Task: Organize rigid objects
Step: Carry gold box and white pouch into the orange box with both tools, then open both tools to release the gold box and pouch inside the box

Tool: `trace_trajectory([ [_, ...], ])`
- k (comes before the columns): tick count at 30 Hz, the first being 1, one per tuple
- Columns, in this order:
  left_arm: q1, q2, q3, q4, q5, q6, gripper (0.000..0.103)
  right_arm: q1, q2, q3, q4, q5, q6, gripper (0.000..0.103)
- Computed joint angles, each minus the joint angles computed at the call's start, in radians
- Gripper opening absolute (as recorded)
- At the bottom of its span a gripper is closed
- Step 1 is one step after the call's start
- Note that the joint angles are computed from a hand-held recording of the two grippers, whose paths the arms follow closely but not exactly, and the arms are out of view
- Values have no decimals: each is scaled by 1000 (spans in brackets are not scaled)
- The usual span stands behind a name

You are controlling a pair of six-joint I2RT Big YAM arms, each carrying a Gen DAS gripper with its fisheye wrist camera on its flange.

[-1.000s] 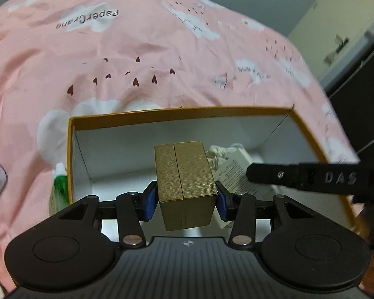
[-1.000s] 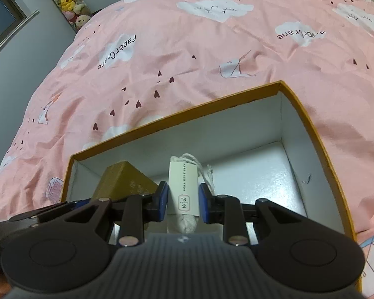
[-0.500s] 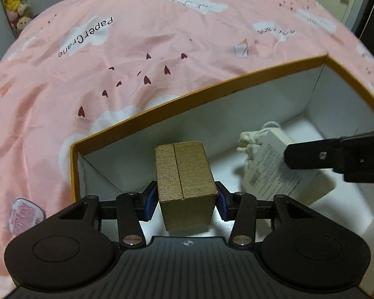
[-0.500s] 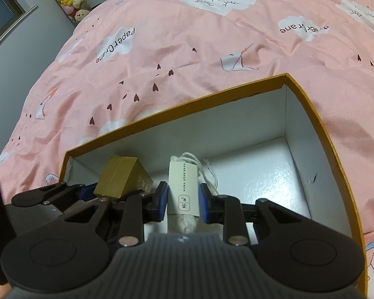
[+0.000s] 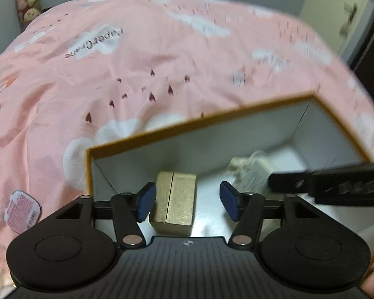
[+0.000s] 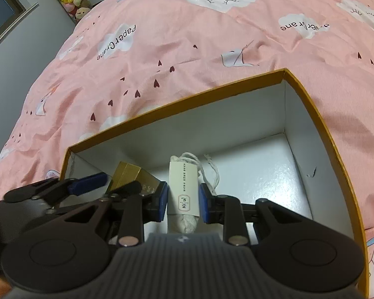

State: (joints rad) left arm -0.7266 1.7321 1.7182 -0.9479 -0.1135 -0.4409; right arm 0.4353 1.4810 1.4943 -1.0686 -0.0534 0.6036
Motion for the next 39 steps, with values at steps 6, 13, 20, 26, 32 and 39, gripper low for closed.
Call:
trace_trajectory([
  [6,38,-115,-91,76,22,-72,69,17,18,26,2,7,-9,26],
  [13,112,-191,-182,132,109,-142,64,37,64,77,4,9,-11,26],
  [20,163,-204,-249,174,258,-216,44,49,112,120,9,-3,15,26],
  [26,156,-202,-262,179,259,-217,35,26,124,93,20,-57,69,26],
  [32,146,-206,-270,186,233,-238,34,18,124,60,66,-101,121,26],
  [39,138,-211,-274,186,205,-250,34,35,138,58,103,-142,137,26],
])
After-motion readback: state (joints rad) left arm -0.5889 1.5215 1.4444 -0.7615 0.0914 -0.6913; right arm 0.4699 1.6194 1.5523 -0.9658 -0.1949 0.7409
